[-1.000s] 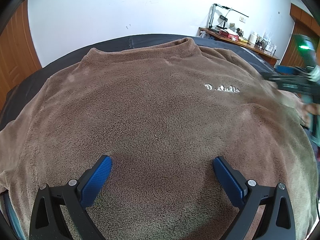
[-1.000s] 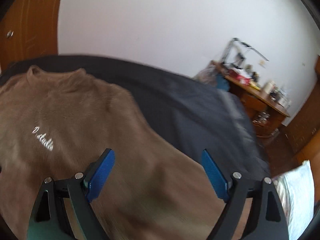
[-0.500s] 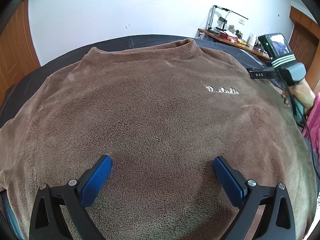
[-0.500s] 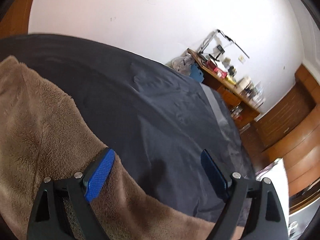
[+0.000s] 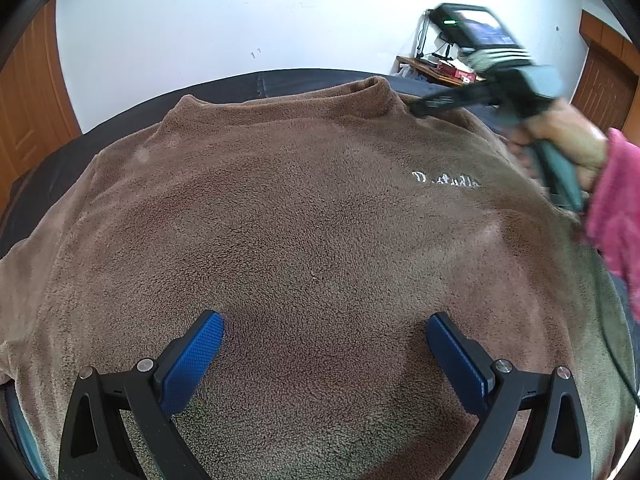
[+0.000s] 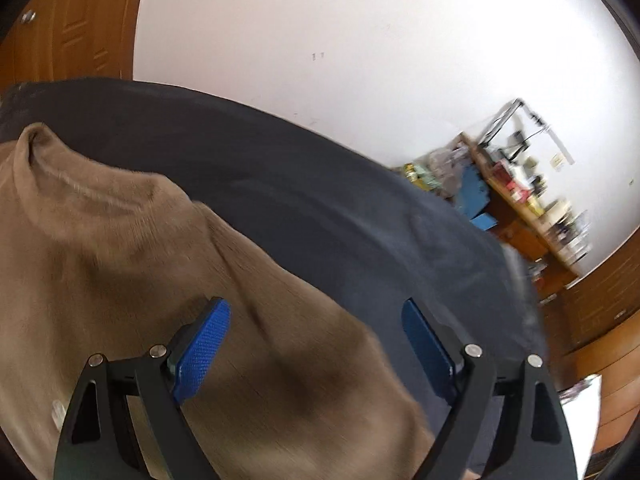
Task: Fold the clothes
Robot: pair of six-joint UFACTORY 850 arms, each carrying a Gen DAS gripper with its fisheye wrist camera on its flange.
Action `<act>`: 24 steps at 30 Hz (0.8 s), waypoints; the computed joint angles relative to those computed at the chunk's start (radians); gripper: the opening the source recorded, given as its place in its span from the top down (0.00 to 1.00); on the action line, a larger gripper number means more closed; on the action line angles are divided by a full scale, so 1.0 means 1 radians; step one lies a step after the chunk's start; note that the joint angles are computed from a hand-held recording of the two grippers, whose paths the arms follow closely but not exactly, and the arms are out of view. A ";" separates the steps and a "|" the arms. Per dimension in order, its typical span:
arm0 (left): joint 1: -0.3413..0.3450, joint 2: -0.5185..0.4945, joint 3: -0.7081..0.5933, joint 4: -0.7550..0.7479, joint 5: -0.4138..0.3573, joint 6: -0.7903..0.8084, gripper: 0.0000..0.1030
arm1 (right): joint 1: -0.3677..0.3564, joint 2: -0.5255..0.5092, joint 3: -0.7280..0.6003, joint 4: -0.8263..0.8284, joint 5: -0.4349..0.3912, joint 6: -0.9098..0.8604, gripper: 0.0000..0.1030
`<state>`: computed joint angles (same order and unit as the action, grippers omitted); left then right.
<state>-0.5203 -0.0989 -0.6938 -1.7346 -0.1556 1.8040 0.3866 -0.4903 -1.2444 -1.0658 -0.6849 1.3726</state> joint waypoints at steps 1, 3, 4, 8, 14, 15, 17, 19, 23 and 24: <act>-0.001 0.001 0.001 -0.004 0.001 0.002 0.00 | -0.002 -0.025 -0.026 0.007 0.003 0.000 0.12; -0.002 0.002 0.002 -0.007 0.000 0.003 0.00 | -0.003 -0.069 -0.073 0.003 -0.005 0.010 0.12; -0.002 0.002 0.002 -0.007 0.000 0.003 0.00 | -0.001 -0.084 -0.091 -0.016 -0.019 0.026 0.12; -0.007 0.003 0.003 -0.022 0.006 0.015 0.00 | -0.005 -0.131 -0.145 -0.045 -0.074 0.038 0.02; -0.011 0.004 0.003 -0.023 0.014 0.017 0.00 | -0.029 -0.133 -0.138 -0.083 -0.032 0.071 0.01; -0.009 0.003 0.003 -0.023 0.011 0.017 0.00 | -0.029 -0.133 -0.138 -0.087 -0.038 0.064 0.01; -0.004 0.002 0.003 -0.023 0.001 0.017 0.00 | -0.031 -0.135 -0.141 -0.094 -0.055 0.042 0.01; 0.007 -0.002 0.000 -0.017 -0.018 0.012 0.00 | -0.024 -0.097 -0.102 -0.099 -0.048 0.038 0.01; 0.016 -0.008 -0.006 -0.001 -0.026 0.004 0.00 | -0.018 0.027 0.026 -0.115 0.022 0.067 0.01; 0.017 -0.009 -0.007 0.002 -0.026 0.004 0.00 | -0.023 0.072 0.073 -0.120 0.070 0.092 0.01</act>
